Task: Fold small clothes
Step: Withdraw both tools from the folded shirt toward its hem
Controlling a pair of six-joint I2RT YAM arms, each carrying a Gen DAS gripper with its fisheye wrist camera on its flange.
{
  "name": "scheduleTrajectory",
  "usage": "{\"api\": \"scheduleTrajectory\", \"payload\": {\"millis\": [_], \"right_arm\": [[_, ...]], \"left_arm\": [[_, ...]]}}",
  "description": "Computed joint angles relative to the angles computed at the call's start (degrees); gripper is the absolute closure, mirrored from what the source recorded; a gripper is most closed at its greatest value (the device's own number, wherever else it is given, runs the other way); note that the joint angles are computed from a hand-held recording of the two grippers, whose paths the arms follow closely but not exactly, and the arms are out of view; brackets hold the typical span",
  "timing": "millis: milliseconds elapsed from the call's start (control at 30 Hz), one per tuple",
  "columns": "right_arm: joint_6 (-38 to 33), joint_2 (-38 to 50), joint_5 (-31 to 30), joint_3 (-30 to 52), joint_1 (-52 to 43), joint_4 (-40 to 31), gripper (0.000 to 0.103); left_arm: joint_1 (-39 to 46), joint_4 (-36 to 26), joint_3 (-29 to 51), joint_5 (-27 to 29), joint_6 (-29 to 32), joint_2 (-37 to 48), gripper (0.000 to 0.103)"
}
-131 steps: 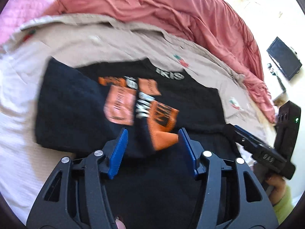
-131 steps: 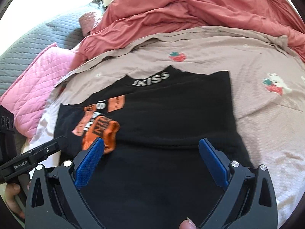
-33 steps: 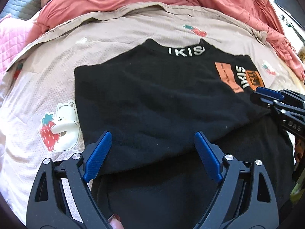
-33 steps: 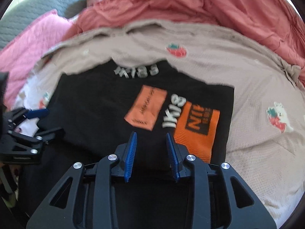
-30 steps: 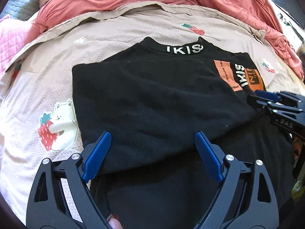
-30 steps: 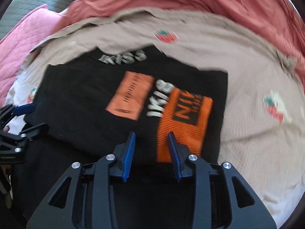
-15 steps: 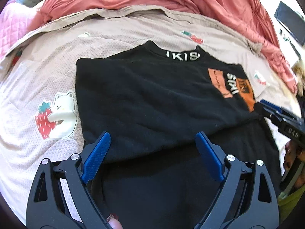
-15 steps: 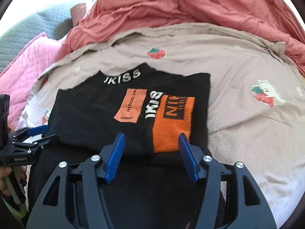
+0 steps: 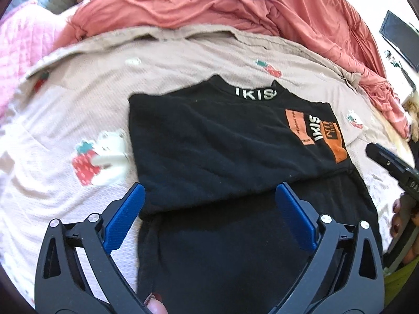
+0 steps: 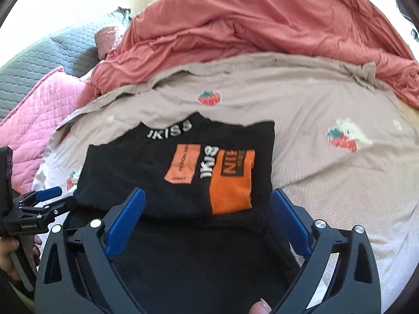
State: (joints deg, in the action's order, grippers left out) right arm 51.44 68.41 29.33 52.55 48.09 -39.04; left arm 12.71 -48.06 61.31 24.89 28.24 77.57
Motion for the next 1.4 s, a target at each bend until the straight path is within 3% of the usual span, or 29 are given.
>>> {"api": "scheduleTrajectory", "payload": {"millis": [100, 300, 700, 1133, 1400], "right_arm": [[0.7, -0.5, 2.9, 2.0, 1.8, -2.3, 0.006], [3.1, -2.2, 6.6, 4.3, 4.5, -6.2, 0.004], [10.2, -3.4, 12.6, 8.9, 12.1, -17.5, 0.004], [28.0, -0.7, 17.0, 15.2, 26.7, -36.7, 0.004], [39.9, 0.2, 16.2, 16.1, 34.3, -46.5, 0.004]], "left_arm": [[-0.2, 1.2, -0.2, -2.1, -0.2, -2.3, 0.009], [3.6, -2.8, 2.3, 2.0, 1.2, -4.0, 0.009], [9.1, -7.9, 4.8, 3.9, 5.3, -7.2, 0.009], [20.0, -14.8, 7.0, 7.9, 15.0, -9.5, 0.009], [26.1, -18.9, 7.4, 9.4, 21.4, -9.8, 0.009]]}}
